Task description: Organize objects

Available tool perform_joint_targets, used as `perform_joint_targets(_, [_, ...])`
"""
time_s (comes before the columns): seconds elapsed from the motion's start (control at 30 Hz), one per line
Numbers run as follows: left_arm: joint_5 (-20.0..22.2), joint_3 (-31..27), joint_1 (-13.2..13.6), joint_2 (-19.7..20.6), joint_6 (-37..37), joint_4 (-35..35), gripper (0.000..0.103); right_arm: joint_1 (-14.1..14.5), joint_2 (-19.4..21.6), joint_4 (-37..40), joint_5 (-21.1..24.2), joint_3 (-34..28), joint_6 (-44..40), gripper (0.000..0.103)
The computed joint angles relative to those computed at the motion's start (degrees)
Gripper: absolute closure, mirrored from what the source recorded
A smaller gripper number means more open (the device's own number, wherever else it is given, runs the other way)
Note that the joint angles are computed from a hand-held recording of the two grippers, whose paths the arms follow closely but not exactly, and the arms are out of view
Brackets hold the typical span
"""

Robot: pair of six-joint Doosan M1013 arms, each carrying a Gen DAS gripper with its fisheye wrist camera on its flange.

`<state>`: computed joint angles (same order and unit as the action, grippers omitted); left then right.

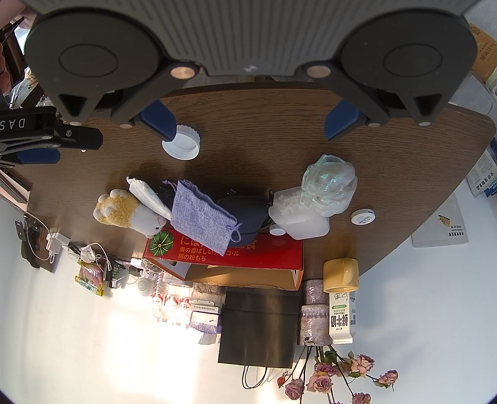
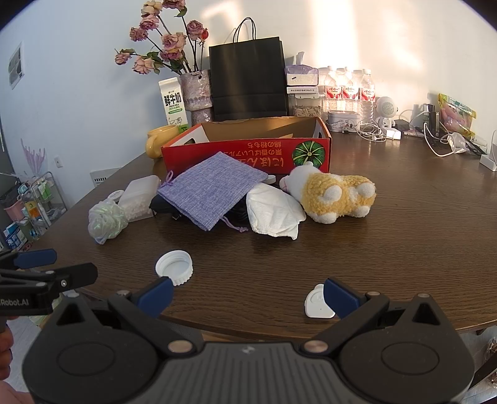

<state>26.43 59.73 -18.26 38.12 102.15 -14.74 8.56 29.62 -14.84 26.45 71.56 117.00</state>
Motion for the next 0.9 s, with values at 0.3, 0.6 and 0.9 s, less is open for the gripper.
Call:
perform_joint_targets(0.3, [-0.03, 0.02, 0.01, 0.01, 0.06, -0.04, 0.0, 0.08, -0.01, -0.09, -0.1, 0.09, 0.06, 0.0])
perform_joint_targets(0.6, [-0.15, 0.12, 0.01, -0.02, 0.16, -0.1, 0.0, 0.14, 0.0, -0.09, 0.07, 0.05, 0.1, 0.0])
perform_joint_targets(0.9, [-0.15, 0.31, 0.0, -0.16, 0.27, -0.24, 0.0, 0.1, -0.08, -0.01, -0.02, 0.13, 0.04, 0.0])
